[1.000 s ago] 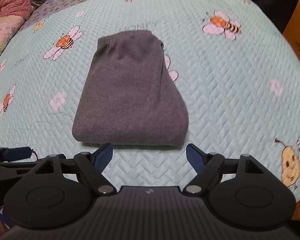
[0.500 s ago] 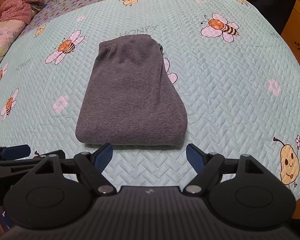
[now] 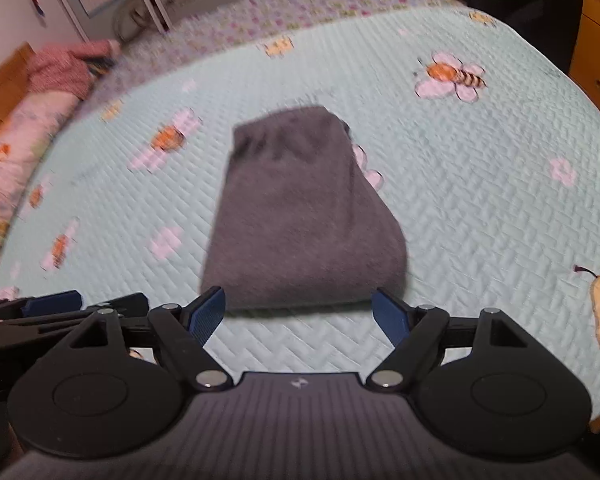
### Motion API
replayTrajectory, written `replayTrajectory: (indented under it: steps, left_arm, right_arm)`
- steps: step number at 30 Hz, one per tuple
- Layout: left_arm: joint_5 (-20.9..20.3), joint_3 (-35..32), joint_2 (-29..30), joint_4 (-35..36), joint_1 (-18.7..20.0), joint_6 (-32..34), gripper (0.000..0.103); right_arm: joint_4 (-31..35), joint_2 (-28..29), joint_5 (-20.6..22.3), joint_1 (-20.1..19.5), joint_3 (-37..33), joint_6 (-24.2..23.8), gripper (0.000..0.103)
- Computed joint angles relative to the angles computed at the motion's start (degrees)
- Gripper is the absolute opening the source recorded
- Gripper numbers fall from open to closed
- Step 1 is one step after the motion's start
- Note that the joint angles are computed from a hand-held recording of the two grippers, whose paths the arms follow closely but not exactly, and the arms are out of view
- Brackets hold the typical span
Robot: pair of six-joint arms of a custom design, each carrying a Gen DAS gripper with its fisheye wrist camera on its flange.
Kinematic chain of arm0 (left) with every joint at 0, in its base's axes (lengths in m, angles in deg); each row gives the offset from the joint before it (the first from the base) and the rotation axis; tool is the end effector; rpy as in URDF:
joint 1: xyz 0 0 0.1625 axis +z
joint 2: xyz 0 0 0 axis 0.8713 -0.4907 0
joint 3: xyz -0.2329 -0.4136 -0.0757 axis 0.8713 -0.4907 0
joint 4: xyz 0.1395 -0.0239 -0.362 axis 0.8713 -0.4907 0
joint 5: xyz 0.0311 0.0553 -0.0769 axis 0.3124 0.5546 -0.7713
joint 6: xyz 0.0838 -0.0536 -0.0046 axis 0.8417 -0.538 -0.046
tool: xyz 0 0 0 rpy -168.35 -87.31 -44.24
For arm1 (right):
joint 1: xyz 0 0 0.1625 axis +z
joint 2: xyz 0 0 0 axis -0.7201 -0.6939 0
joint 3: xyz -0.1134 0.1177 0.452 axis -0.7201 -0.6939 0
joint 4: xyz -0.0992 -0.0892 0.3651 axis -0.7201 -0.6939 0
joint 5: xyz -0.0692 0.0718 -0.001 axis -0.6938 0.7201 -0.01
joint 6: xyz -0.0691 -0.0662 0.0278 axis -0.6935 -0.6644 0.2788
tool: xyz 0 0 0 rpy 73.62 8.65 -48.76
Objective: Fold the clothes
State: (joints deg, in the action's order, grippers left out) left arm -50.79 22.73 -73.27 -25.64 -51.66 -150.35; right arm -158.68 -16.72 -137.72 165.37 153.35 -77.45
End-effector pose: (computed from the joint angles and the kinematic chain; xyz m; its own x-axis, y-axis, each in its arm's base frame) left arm -0.4228 -0.2708 0.2053 -0.6514 -0.2211 -0.7258 0.3305 0.7784 -0.5337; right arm 0.2655 -0.3071 0.3313 -0.8593 -0.2082 0.4672 -0.4118 0.8233 -0.3906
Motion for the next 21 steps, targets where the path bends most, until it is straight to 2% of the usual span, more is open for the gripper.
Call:
replayTrajectory:
  steps: [1,5,7,9,10,12,14,19,21]
  left_arm:
    - [1.76,-0.09,-0.05,1.7,-1.15,-1.48,0.072]
    - [9.87,-3.27,1.48,17.89,-7.75,-13.35,0.074]
    - [13.96,-3.91,1.78,26.53,-11.37,-20.93,0.085]
    - [16.9,-5.09,2.75,36.96,-14.39,-29.82,0.091]
    - [17.69,-5.72,3.49,42.37,-15.57,-34.49,0.099]
    - [18.28,-5.49,3.46,46.53,-16.75,-38.91,0.103]
    - [17.27,-4.47,2.53,44.58,-16.52,-37.45,0.103]
    - [11.72,0.47,-0.04,29.79,-14.5,-26.28,0.103]
    - [8.25,2.92,-1.94,23.89,-14.25,-23.07,0.103]
  right_arm:
    - [-4.61,-0.2,0.96,0.03,1.52,-1.43,0.081]
    - [-28.61,-1.17,3.46,3.1,8.68,-10.9,0.082]
    - [-40.26,0.78,4.75,3.38,12.22,-15.76,0.083]
    - [-44.39,2.05,5.14,3.06,13.81,-16.67,0.082]
    - [-43.69,2.01,4.66,3.0,13.99,-15.75,0.082]
    - [-45.21,3.5,2.25,3.46,14.71,-14.35,0.082]
    - [-45.66,4.79,0.63,3.81,15.38,-13.19,0.082]
    - [-43.22,6.08,0.51,3.84,17.34,-7.5,0.082]
    - [-34.45,3.84,2.73,2.62,16.58,-3.61,0.082]
